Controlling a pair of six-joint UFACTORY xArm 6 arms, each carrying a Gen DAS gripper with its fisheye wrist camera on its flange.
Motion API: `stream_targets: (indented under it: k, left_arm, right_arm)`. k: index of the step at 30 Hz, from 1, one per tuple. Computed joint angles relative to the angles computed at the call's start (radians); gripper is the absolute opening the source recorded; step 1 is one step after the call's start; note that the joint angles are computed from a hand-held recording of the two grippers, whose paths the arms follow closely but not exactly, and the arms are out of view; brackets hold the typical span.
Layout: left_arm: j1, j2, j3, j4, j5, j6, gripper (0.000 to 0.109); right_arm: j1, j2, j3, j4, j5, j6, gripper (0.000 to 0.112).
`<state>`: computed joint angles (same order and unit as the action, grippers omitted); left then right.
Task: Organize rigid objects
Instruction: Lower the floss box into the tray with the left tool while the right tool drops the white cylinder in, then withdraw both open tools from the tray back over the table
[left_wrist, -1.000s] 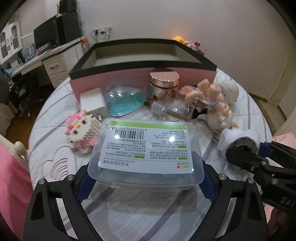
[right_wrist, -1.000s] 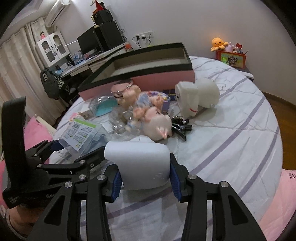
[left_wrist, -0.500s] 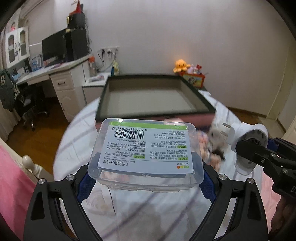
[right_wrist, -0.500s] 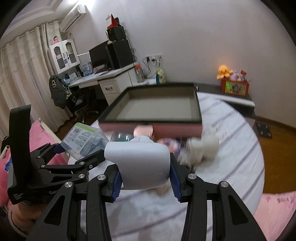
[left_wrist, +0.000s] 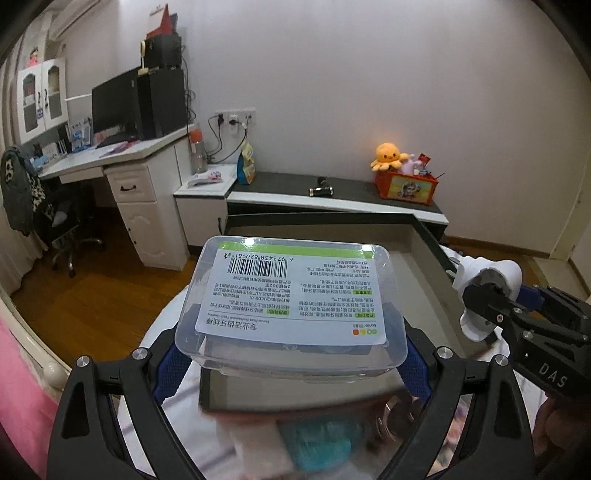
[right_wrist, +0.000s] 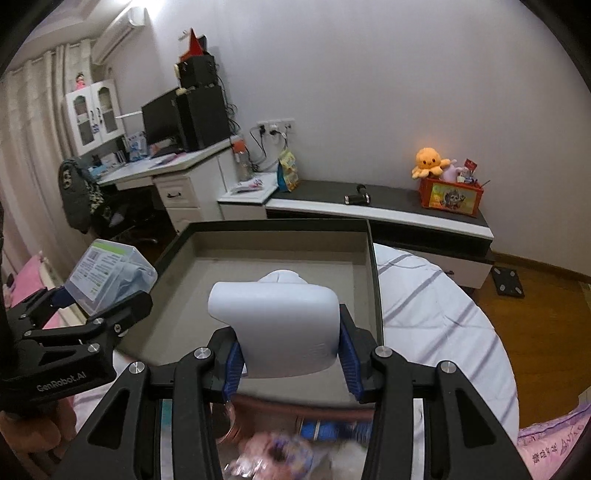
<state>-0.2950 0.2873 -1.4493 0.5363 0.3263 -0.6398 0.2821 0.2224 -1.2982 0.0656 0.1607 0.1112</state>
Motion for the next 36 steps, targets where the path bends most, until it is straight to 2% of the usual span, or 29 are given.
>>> stream_targets:
  k: [9, 11, 13, 15, 25, 29, 36]
  left_arm:
    - [-0.005, 0.165, -0.183, -0.143, 0.090, 0.136, 0.094]
    - [-0.007, 0.177, -0.200, -0.142, 0.106, 0.132, 0.095]
    - [-0.007, 0.174, -0.198, -0.138, 0.104, 0.127, 0.098]
    - [-0.005, 0.149, -0.167, -0.080, 0.085, 0.073, 0.102]
    - [0.010, -0.083, 0.081, 0.131, -0.005, -0.158, 0.103]
    - [0.017, -0.187, 0.186, 0.185, -0.023, -0.221, 0.103]
    - [0.027, -0.367, 0.362, 0.235, -0.048, -0.282, 0.103]
  right_arm:
    - [-0.013, 0.143, -0.165, -0.042, 0.100, 0.040, 0.046]
    - [-0.013, 0.150, -0.174, -0.054, 0.113, 0.051, 0.050]
    - [-0.010, 0.152, -0.177, -0.056, 0.107, 0.057, 0.070]
    - [-0.010, 0.141, -0.163, -0.092, 0.087, 0.095, 0.083]
    - [-0.007, 0.019, -0.045, -0.184, 0.028, 0.213, 0.086]
    - [-0.003, -0.087, 0.061, -0.270, -0.019, 0.300, 0.086]
    - [-0.003, -0.281, 0.230, -0.542, -0.054, 0.569, 0.086]
